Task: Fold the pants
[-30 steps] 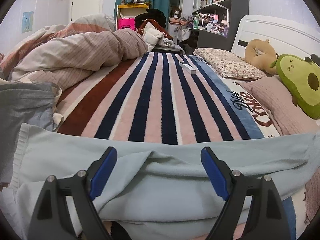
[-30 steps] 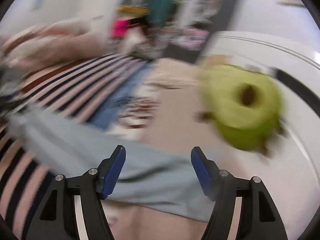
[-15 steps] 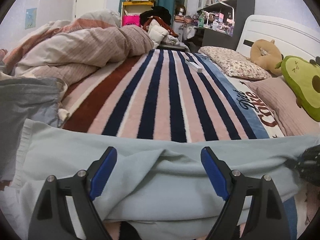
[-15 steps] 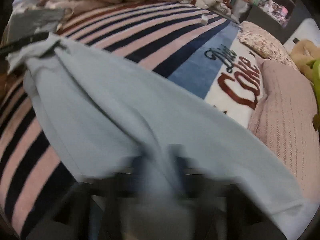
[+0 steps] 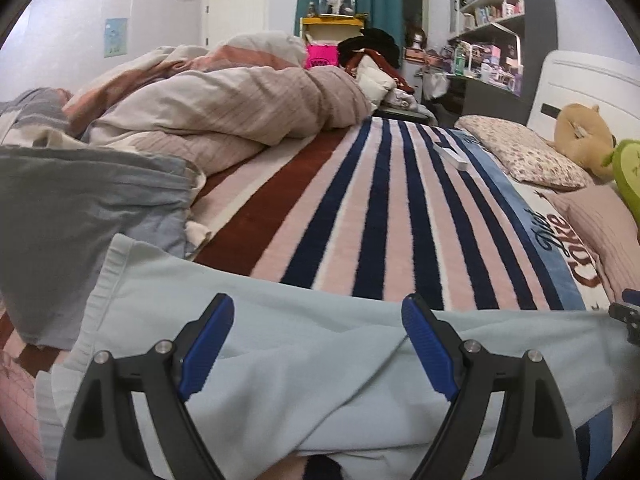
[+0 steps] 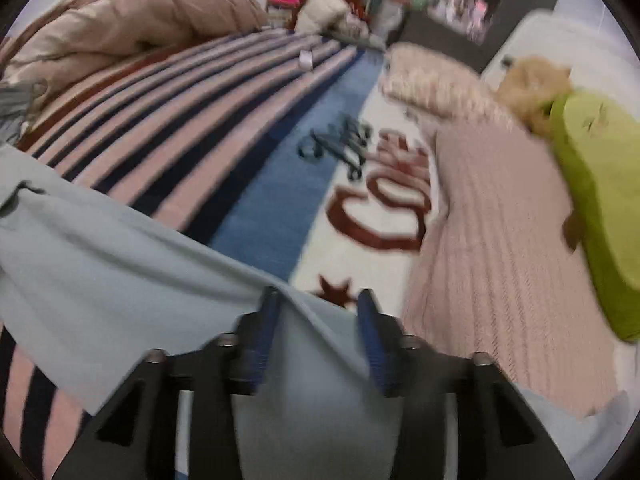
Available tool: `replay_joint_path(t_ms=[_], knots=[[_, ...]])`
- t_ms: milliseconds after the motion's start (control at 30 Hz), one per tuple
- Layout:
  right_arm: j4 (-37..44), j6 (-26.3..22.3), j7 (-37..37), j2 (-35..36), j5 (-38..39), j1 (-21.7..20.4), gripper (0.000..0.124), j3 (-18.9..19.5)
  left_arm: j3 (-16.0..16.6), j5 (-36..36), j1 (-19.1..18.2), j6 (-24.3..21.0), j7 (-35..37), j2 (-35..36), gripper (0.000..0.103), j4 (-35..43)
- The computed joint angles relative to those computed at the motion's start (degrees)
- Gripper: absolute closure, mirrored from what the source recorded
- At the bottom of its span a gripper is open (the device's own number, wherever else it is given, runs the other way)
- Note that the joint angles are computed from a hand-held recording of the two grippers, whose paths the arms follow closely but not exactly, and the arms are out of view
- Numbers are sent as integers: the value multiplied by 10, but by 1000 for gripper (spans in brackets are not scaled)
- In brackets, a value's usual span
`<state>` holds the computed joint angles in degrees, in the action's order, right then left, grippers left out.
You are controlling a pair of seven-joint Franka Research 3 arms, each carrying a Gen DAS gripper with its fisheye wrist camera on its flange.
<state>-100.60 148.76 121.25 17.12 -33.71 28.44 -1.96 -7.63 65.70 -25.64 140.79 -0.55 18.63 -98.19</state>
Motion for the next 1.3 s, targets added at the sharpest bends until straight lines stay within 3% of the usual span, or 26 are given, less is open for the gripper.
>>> replay_joint_path(t_ms=[67,133,200,300,367,533,633,833,933,1067,1200,1267,1300], knots=[[-29,88,-28,-16,60,-21,69,26,0,-3,1,-2,-4,1,20,0],[-45,164,-112,-20,190,-57,69,79,-1,-11,1,-8,7,5,20,4],[-50,209,-164,-18,252,-65,65,108,0,-8,-4,-19,6,5,20,6],[-48,202,-232,-17,282,-56,61,120,2,9,-5,-8,-22,-8,19,-6],[-65,222,-243,-24,292,-41,61,109,-2,14,-3,-5,-23,-21,19,-14],[-81,233,-371,-29,412,-76,61,157,-24,-15,12,0,33,-79,12,-53],[-92,245,-422,-38,454,-75,61,163,-42,-76,31,-1,122,-117,12,-84],[-103,247,-509,-51,539,-68,61,169,-65,-174,60,-45,276,-204,12,-173],[-104,250,-522,-56,553,-50,61,154,-77,-213,65,-96,340,-209,12,-184],[-101,246,-533,-53,564,-39,61,145,-67,-325,82,-52,367,-223,14,-223],[-97,237,-539,-49,569,-34,61,140,-73,-344,85,-40,385,-222,38,-238],[-96,236,-541,-48,570,-31,61,138,-80,-337,82,-65,390,-213,44,-231],[-96,235,-541,-48,573,-31,61,139,-84,-321,80,-80,386,-208,54,-226]])
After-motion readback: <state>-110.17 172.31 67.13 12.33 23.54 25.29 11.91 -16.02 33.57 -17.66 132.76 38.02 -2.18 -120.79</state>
